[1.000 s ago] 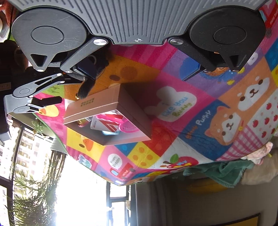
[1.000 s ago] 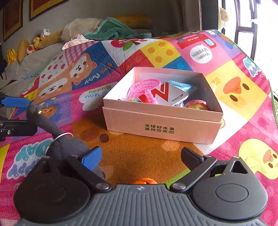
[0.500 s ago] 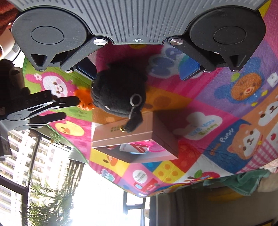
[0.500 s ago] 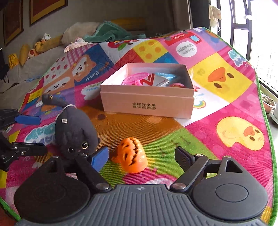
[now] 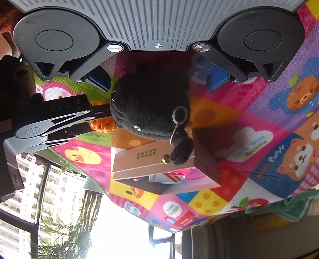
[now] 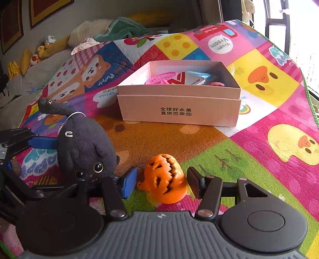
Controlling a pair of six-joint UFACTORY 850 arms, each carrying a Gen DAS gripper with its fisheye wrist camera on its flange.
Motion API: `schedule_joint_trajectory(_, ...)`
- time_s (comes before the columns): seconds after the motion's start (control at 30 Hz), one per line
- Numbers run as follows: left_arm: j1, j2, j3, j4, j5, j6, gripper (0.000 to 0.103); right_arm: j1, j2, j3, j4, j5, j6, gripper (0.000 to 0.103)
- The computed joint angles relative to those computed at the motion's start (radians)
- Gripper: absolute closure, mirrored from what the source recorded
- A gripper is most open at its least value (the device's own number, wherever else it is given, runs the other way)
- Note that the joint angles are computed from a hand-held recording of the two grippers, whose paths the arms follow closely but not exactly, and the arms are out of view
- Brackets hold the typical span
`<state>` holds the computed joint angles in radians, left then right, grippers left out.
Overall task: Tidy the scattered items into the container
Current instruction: 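Grasp the orange jack-o'-lantern ball with the right gripper while the left holds the plush toy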
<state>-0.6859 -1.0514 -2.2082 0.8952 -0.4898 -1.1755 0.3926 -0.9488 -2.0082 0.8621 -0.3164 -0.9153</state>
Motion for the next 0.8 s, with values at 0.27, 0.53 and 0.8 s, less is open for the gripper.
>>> schedule_joint_trajectory(0.27,-0.004,-0.062,-0.108,-0.128,-0.11,0.127,0.0,-0.009,0.029,0.038,-0.018,0.02,0.09,0.058)
schedule_joint_trajectory(0.53,0.008,0.008,0.008,-0.135,0.005,0.103,0.0,-0.021,0.094,0.155,0.068,0.089,-0.001,0.058)
schedule_joint_trajectory(0.8,-0.004,-0.045,-0.109,-0.089,-0.069,0.171,0.0,-0.013,0.114,0.191,0.119,0.127,-0.091,0.048)
